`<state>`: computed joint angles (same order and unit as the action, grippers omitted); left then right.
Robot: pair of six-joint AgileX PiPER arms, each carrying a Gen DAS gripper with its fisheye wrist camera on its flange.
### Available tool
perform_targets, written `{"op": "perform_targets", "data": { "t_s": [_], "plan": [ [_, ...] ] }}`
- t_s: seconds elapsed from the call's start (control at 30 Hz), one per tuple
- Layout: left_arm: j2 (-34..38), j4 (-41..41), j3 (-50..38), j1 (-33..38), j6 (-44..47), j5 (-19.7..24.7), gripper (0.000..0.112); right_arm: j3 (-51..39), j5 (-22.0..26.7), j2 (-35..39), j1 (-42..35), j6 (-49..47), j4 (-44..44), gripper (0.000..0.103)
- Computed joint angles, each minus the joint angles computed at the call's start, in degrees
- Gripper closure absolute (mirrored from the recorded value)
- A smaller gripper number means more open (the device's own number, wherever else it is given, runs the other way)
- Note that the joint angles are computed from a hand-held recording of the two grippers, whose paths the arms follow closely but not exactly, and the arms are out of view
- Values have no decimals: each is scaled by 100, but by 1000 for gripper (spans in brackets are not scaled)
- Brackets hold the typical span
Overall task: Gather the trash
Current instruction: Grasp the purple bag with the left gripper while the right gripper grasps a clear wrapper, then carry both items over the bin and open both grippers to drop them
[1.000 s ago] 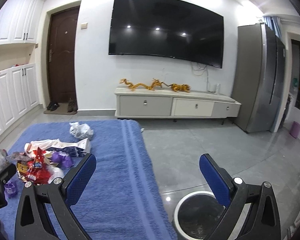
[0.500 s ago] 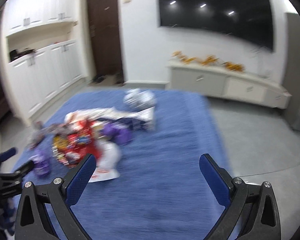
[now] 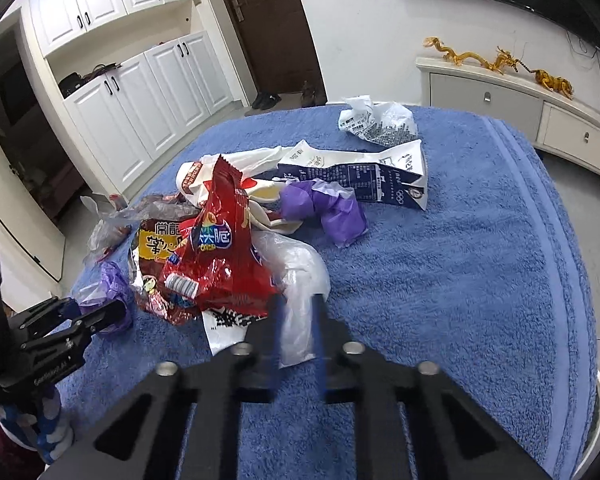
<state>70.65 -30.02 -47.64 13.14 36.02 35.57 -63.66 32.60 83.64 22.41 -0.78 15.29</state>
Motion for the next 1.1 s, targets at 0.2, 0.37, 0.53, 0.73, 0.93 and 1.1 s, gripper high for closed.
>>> {"op": "perform_targets", "data": {
  "t_s": [0.2, 0.37, 0.53, 0.73, 0.93, 1.1],
  "plan": [
    [-564, -761, 61, 438, 845, 778, 83, 688, -79, -951, -341, -95, 42, 95],
    [-1042, -861, -153, 314, 820, 1460, 84, 1249, 89, -1976, -966, -329, 257, 95],
    [-941, 7, -765, -1869, -543, 1204, 84, 1710, 1050, -2863, -3384, -2480, 1845, 95],
    [647, 1560, -2291, -4886, -2556, 665, 83, 2032, 1796, -2631, -6821, -4427, 2571, 95],
    [3363, 2018, -5160, -6357, -3301, 1332, 81, 1985, 1300, -1142, -8136, -5498, 2734, 95],
    [5571, 1966, -8025, -6791, -3729, 2442, 75, 1651, 896, 92, -8422, -5981, 3069, 93]
  ]
}}
